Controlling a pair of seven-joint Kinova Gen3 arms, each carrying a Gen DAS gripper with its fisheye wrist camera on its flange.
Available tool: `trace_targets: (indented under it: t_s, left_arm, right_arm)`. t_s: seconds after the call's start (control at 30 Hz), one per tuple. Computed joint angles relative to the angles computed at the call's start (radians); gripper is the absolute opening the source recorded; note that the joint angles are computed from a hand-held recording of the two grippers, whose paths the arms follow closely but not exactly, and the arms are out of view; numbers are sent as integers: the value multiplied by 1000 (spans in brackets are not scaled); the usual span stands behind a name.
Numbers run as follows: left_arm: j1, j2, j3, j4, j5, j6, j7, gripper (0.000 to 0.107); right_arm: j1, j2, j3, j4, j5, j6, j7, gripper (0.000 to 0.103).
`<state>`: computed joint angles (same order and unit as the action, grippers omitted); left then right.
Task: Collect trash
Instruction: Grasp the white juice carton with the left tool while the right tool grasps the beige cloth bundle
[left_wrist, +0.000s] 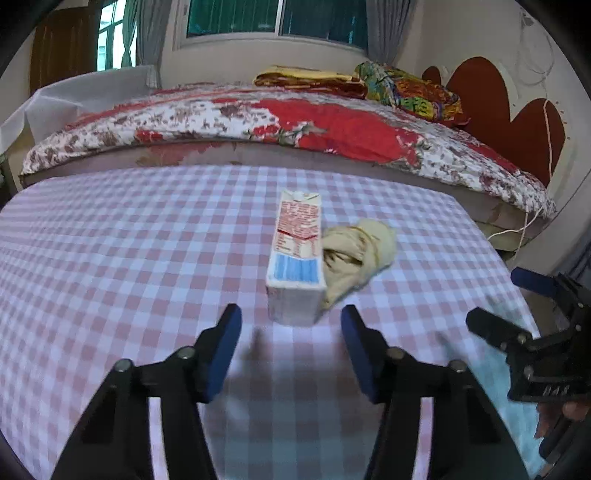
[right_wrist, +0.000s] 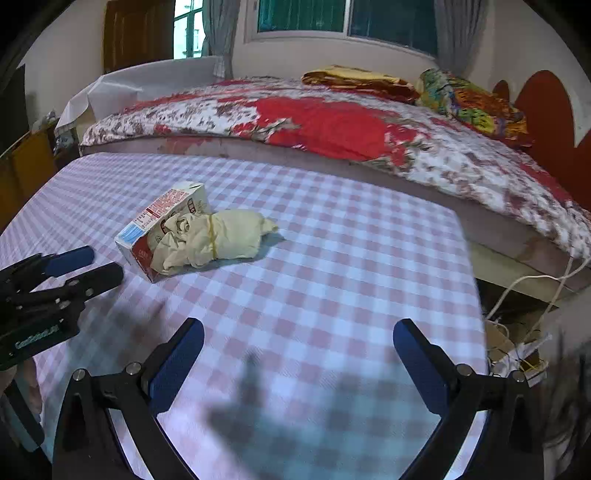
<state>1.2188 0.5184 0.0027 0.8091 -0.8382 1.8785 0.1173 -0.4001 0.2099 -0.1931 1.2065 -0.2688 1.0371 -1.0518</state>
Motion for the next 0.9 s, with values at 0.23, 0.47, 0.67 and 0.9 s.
trace_targets:
  t_s: [0.23,0.47,0.67,0.9]
  left_arm:
    - [-54,-60,25,119,26,-102,29,40]
    - [-52,-84,53,157,-22,-97,81,36]
    - [-45,-80,62,139,-15,-9,79,36]
    - [-65,-116,90,211,10,-29,146,36]
  right_arm:
    - [-64,65,-10,-40,61,-1,-27,103]
    - [-80,104,-16,-77,68,12,-22,103]
    - [-114,145,-25,-128,68,31,-22,103]
    - [-187,214,-23,-236,96,80,-49,103]
